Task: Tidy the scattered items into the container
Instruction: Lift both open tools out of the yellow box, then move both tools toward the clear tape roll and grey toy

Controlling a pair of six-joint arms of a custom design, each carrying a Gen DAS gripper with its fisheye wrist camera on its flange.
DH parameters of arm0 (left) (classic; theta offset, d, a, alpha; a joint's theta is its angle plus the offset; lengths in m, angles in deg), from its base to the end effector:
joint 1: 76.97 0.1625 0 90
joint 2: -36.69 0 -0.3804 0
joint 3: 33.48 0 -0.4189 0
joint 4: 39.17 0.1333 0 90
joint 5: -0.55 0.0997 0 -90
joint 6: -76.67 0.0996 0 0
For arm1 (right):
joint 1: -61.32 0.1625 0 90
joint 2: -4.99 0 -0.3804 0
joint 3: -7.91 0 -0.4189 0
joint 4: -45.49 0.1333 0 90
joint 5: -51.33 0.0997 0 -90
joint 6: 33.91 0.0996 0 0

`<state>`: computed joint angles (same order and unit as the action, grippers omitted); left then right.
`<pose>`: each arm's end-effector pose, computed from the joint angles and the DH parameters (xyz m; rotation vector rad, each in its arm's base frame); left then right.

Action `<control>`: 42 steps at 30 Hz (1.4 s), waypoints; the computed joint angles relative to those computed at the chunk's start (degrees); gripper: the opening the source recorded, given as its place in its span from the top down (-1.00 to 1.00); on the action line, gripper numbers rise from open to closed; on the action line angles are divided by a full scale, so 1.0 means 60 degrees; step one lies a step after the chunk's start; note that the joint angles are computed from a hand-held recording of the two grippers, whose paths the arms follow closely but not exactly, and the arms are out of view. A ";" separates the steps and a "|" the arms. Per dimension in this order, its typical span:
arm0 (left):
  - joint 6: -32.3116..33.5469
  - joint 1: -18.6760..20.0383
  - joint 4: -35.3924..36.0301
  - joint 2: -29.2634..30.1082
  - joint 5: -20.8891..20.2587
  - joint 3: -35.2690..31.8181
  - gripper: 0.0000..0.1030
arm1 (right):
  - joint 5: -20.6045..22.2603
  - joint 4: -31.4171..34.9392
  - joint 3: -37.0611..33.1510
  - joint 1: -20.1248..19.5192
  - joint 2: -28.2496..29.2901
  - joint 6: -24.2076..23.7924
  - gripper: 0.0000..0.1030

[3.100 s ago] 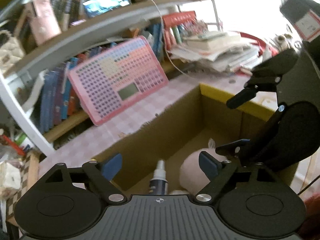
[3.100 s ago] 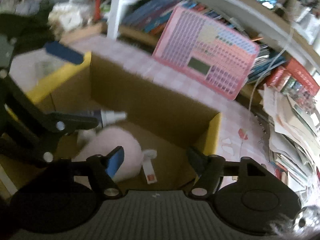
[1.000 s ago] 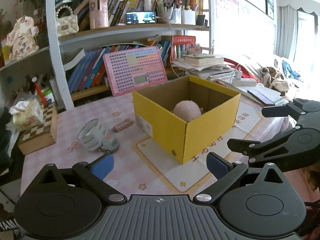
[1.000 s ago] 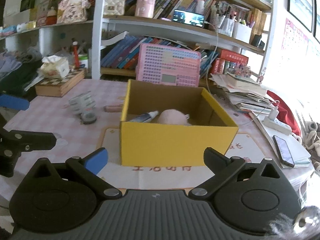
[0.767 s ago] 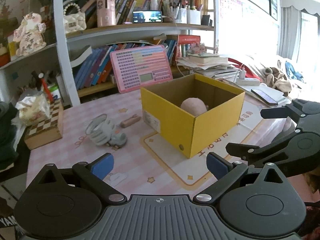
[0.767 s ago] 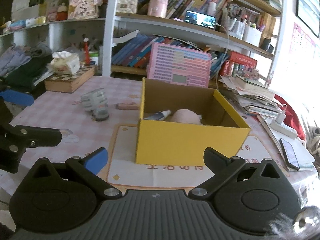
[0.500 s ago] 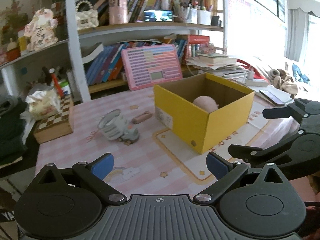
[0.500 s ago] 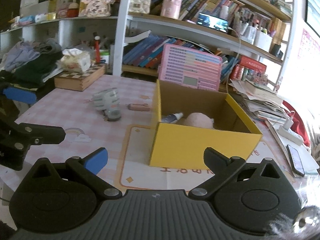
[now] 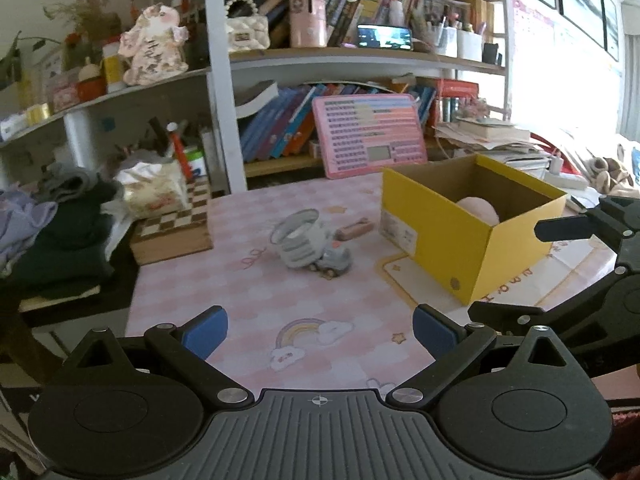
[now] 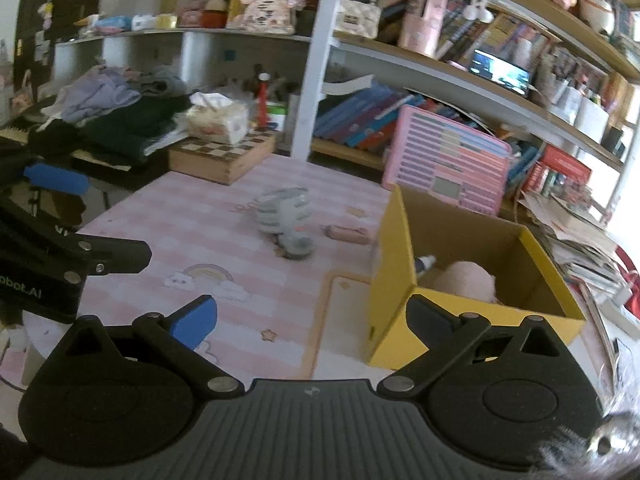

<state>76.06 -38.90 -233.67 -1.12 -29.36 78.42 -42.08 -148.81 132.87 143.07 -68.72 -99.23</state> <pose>-0.2791 -0.4976 0.0005 0.6356 2.1152 -1.0903 0.0531 -0.5213 0.2208 1.1094 -2.1145 0.9119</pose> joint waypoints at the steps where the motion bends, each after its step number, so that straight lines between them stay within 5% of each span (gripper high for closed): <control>1: -0.0072 0.0013 0.0084 -0.0022 0.0045 0.0001 -0.95 | -0.0023 0.0070 -0.0036 0.0030 0.0035 -0.0029 -0.95; 15: -0.1024 0.0234 0.1174 -0.0299 0.0224 0.0039 -0.95 | -0.0283 0.0964 -0.0697 0.0248 0.0530 0.0000 -0.86; 26: -0.1056 0.0719 0.1528 0.0030 0.0261 -0.0771 -0.95 | -0.0796 0.1807 -0.1930 0.0409 0.1364 0.0155 -0.30; 42: -0.0377 0.1332 0.1743 0.0869 0.0309 -0.2369 -0.95 | -0.0860 0.3839 -0.4565 0.0610 0.2815 0.1237 -0.29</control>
